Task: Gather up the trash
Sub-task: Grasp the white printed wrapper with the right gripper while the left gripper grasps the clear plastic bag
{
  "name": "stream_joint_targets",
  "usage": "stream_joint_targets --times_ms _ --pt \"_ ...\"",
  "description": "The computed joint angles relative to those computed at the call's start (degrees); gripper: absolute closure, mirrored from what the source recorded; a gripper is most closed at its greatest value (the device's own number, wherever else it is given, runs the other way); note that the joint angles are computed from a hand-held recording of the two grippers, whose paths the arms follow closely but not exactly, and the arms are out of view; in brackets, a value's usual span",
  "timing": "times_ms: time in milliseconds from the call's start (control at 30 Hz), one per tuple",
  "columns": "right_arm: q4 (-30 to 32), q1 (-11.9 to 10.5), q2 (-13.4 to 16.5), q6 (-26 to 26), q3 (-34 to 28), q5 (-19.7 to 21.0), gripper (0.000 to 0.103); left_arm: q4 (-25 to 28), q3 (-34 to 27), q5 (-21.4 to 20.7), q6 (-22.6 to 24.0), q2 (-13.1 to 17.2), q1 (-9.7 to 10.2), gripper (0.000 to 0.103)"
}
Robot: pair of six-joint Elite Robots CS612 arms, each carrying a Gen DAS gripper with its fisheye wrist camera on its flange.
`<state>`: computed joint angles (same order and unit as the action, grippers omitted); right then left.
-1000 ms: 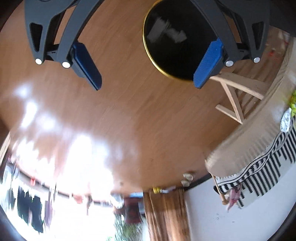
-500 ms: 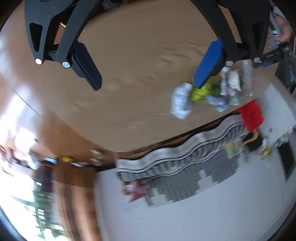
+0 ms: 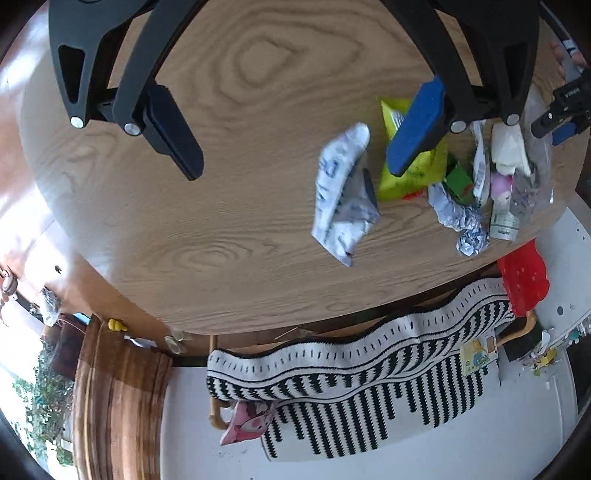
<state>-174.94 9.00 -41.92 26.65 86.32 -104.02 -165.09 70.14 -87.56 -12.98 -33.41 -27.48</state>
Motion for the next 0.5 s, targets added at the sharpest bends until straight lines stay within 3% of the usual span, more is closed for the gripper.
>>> stream_joint_targets --times_ms 133,200,267,300,367,433,500 --pt "2.78 -0.35 2.36 0.27 -4.29 0.51 0.007 0.37 -0.84 -0.71 0.36 0.57 0.33 0.007" --pt "4.65 -0.66 3.41 1.06 -5.93 1.19 0.008 -0.05 -1.05 -1.39 1.29 0.8 0.5 0.013" --pt "5.9 -0.97 4.24 1.93 -6.94 2.85 0.014 1.43 -1.79 -2.06 1.92 1.05 0.77 0.038" --pt "6.27 -1.15 4.54 2.05 -7.32 3.97 0.02 1.95 -1.88 -2.59 1.7 1.11 0.93 0.043" --pt "7.41 -1.49 5.13 2.23 -8.18 6.22 0.03 2.29 -1.82 -4.64 0.05 1.1 1.47 0.063" --pt "7.8 -1.83 5.49 2.08 -8.49 8.86 0.051 1.83 -1.48 -5.0 -0.79 0.92 1.74 0.072" --pt "7.67 -1.98 5.63 1.77 -8.56 10.3 0.058 0.84 -0.88 -3.58 -1.15 0.58 1.7 0.079"
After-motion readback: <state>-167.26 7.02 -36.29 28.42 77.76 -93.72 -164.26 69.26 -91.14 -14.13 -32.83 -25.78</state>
